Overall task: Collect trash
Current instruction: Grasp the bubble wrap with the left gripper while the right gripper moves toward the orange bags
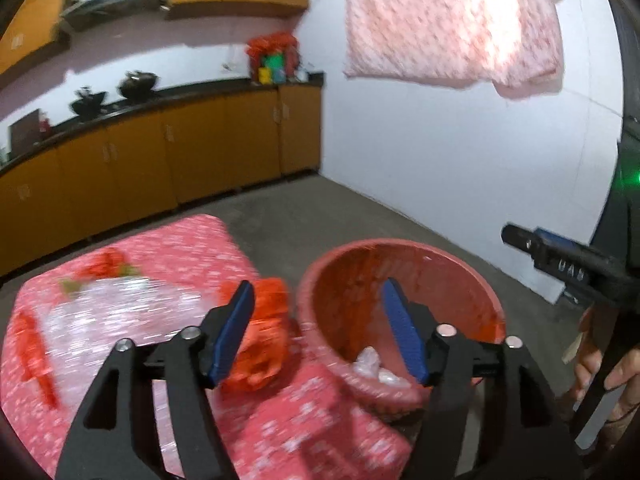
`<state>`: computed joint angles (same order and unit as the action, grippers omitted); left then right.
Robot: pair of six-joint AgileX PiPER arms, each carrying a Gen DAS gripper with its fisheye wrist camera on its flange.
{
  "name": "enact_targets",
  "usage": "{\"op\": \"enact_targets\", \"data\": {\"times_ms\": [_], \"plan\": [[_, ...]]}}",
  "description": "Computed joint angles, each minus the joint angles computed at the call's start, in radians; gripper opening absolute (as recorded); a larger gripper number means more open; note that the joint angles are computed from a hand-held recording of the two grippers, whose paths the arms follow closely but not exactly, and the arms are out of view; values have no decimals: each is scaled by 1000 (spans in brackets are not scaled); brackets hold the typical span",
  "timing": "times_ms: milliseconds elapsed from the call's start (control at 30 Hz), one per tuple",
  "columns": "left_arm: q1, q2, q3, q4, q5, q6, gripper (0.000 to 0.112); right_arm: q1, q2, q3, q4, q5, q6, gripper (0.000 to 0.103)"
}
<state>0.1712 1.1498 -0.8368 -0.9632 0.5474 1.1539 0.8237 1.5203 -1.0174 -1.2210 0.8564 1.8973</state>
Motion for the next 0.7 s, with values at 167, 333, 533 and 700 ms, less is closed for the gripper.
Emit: {"op": "enact_targets", "data": {"times_ms": [167, 333, 533, 700], "plan": [[291, -68, 38, -88, 83, 156, 75, 141, 68, -79, -7, 58, -14, 64], [444, -11, 50, -101, 78, 232, 77, 251, 177, -202, 6, 110, -55, 65], [419, 95, 19, -35, 63, 189, 64, 309, 251, -283, 52, 140, -79, 65], [432, 152, 15, -11, 92, 189, 45, 336, 279, -324, 80, 180, -110, 65]]}}
